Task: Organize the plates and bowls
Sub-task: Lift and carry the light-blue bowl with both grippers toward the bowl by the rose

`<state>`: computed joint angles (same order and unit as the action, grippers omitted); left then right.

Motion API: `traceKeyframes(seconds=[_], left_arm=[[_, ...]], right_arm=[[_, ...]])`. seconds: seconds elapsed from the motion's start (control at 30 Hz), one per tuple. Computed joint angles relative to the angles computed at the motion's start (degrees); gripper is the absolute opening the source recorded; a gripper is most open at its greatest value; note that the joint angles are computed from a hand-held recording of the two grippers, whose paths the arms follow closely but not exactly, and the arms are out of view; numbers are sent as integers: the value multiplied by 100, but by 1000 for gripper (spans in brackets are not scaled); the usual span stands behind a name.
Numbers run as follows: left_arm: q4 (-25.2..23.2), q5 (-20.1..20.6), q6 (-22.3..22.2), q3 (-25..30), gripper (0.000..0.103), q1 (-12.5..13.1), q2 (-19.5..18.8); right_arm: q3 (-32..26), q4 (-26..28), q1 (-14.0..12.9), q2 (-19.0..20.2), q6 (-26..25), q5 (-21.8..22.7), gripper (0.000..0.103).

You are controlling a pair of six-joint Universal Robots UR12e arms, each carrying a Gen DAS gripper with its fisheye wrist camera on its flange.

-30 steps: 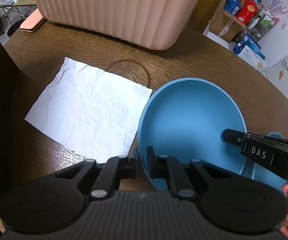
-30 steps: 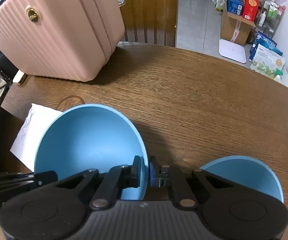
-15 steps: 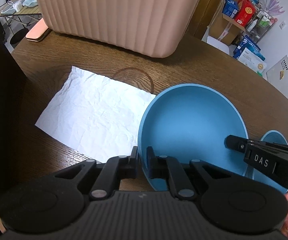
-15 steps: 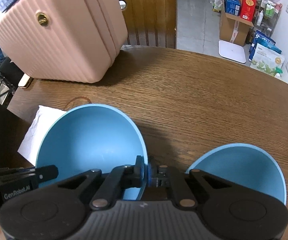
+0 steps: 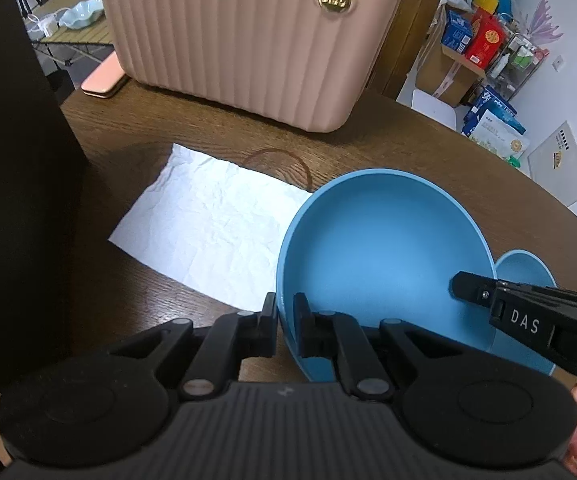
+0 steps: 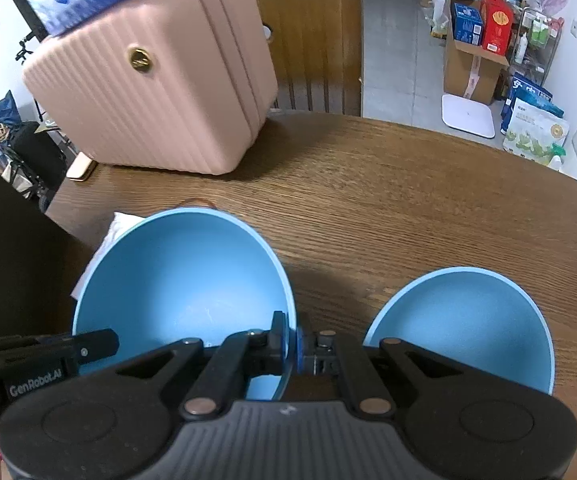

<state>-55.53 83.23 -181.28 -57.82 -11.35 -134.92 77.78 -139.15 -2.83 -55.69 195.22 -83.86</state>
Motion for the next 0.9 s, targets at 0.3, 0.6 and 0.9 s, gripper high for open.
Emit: traceKeyframes(seconds=[0.3,0.6,0.9], left_arm=[[298,100,-79,-501,9,36,420],[640,203,-204,-1128,9,98,908],[913,290,-427,-1723,9,185,1366]], right_arm=[[264,-188,73,-296,-90,55,5],[543,-398,144,-591,-166,195,5],[779,-484,261,-857,-369,304,5]])
